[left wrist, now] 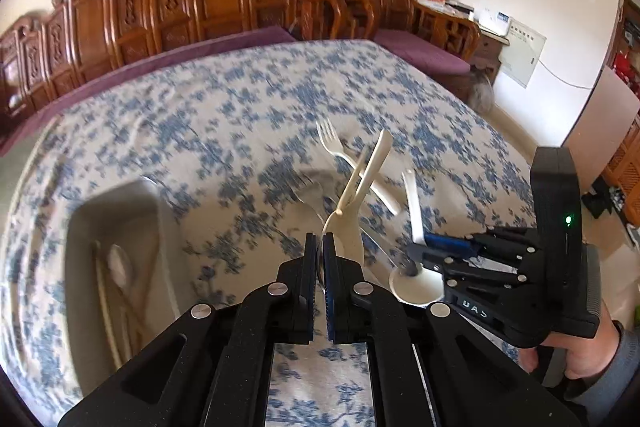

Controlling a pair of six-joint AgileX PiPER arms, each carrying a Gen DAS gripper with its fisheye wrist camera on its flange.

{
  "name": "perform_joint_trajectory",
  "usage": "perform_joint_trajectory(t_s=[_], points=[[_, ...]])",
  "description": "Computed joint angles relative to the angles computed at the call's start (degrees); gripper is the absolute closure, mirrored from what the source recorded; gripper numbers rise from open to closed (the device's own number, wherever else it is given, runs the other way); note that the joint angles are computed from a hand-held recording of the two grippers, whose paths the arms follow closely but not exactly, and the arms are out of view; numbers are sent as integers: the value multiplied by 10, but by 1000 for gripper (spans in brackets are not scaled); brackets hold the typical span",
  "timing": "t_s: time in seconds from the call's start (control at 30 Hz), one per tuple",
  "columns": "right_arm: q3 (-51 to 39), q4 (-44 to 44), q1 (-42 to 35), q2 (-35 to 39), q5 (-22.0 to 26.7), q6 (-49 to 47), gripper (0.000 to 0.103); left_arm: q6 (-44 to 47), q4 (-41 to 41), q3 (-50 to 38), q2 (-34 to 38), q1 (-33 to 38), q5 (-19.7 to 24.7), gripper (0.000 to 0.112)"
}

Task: Organize utensils
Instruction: 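Grasp a white plastic spoon with the left gripper while the right gripper grasps another, then carry both white plastic spoons over the grey tray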

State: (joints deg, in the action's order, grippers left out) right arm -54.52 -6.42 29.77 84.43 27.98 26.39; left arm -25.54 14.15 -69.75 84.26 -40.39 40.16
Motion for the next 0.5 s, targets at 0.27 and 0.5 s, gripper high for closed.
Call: perform_joint_trajectory(t_s=[0.27,0.5], points=[[0,-4,0,2,-1,4,88,27,-33,-3,-36,21,3,110],[7,25,-14,-12,-5,-25,100,11,-7,2,-60,18,7,110]])
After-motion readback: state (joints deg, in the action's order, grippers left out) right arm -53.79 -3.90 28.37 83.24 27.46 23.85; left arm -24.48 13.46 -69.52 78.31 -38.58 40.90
